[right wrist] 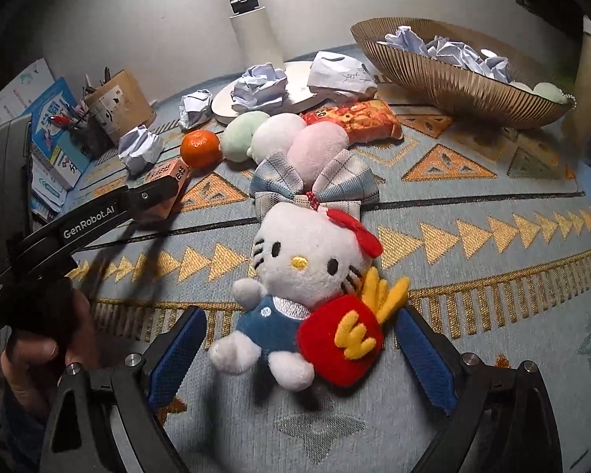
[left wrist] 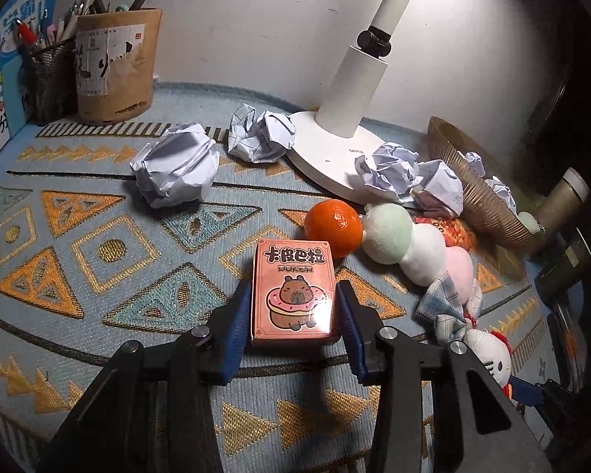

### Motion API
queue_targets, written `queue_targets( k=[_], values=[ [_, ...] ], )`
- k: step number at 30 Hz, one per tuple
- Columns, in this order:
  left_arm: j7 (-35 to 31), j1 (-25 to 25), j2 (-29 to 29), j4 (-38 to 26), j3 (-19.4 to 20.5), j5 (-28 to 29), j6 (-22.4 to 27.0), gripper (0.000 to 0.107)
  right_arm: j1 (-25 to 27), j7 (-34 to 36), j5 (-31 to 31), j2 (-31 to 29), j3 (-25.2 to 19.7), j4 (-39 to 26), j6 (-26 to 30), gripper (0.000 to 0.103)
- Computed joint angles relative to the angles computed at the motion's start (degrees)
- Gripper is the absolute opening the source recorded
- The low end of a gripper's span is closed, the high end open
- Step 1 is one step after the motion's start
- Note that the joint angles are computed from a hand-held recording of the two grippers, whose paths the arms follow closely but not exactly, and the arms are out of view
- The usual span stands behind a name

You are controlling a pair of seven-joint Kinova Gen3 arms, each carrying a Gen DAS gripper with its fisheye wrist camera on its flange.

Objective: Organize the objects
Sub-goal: 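Carry the box and Hello Kitty plush into the amber bowl and open both tools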

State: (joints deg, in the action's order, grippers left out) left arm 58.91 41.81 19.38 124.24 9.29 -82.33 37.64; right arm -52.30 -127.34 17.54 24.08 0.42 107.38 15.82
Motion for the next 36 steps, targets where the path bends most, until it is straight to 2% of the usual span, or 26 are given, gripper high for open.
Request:
queue_targets(
  k=[1, 2, 4, 6, 9, 12, 14, 16, 19, 21, 23, 27, 29, 32, 34, 36],
  values=[
    [0.4, 0.0, -0.1, 0.2, 0.0, -0.3, -0.1, 0.039, -2.4, -1.4, 2.3, 0.3, 2.4, -0.3, 0.6, 0.069],
    [0.7, 0.0, -0.1, 0.3, 0.0, -0.6, -0.2, 0.039, -3.9, -1.9, 3.9, 0.2, 3.7, -0.1, 0.2, 0.058],
    [1.1, -0.2, -0.1, 0.5, 0.1, -1.1, -0.3, 0.039, -3.6, -1.8, 4.6, -0.5, 3.5, 1.4, -1.3, 0.054],
    [1.0, -0.4, -0.2, 0.6, 0.2, -1.4, -0.5, 0.039, -3.4, -1.7, 5.3, -1.8, 3.8, 3.5, -3.4, 0.053],
    [-2.0, -0.4, 0.1, -0.5, 0.6, 1.4, 0.6, 0.039, 0.0, 1.0, 3.5, -4.9, 1.8, 6.8, -6.9, 0.053],
    [-7.6, 3.3, 0.4, -2.8, -2.3, 7.4, 3.1, 0.039, -1.4, 0.6, 3.7, -8.2, 5.9, 8.2, -8.3, 0.053],
    [-12.3, 3.1, 0.9, -4.9, -0.3, 10.5, 7.0, 0.039, -1.7, -1.4, 6.5, -9.8, 8.6, 8.2, -8.7, 0.053],
    [-17.0, 3.4, 0.3, -7.6, 1.9, 12.7, 11.5, 0.039, 2.0, -0.4, 6.6, -10.5, 7.6, 7.0, -8.4, 0.053],
    [-24.0, 8.6, 1.5, -13.2, -0.5, 13.3, 18.1, 0.039, 9.9, 5.6, 0.7, -10.2, 3.3, 4.6, -9.3, 0.053],
    [-28.6, 8.6, 2.1, -16.5, -0.2, 12.8, 19.1, 0.039, 15.2, 10.2, -3.8, -9.8, -0.2, 3.1, -10.0, 0.053],
    [-32.2, 6.9, 1.8, -18.7, -0.1, 12.8, 16.4, 0.039, 19.5, 12.5, -5.5, -9.2, -3.1, 1.3, -10.2, 0.053],
    [-40.0, 3.5, 2.8, -24.7, -2.6, 12.7, 7.4, 0.039, 19.5, 13.3, -7.6, -6.9, -0.3, -4.3, -9.2, 0.053],
    [-44.7, -1.3, 4.7, -29.1, -0.2, 12.6, 3.6, 0.039, 20.3, 13.8, -8.9, -5.0, 0.1, -8.5, -7.5, 0.053],
    [-51.7, -7.7, 9.3, -36.7, 4.3, 13.3, 1.6, 0.039, 23.1, 15.2, -10.8, -1.4, -1.6, -15.7, -3.5, 0.053],
    [-56.3, -8.2, 11.9, -41.2, 2.7, 16.3, -0.9, 0.039, 24.9, 16.0, -12.1, 0.9, -2.9, -19.5, -2.2, 0.055],
    [-59.2, -6.1, 13.9, -44.1, -2.3, 19.0, -4.4, 0.039, 28.8, 18.7, -14.5, 3.7, -6.9, -23.5, -0.5, 0.061]
  ],
)
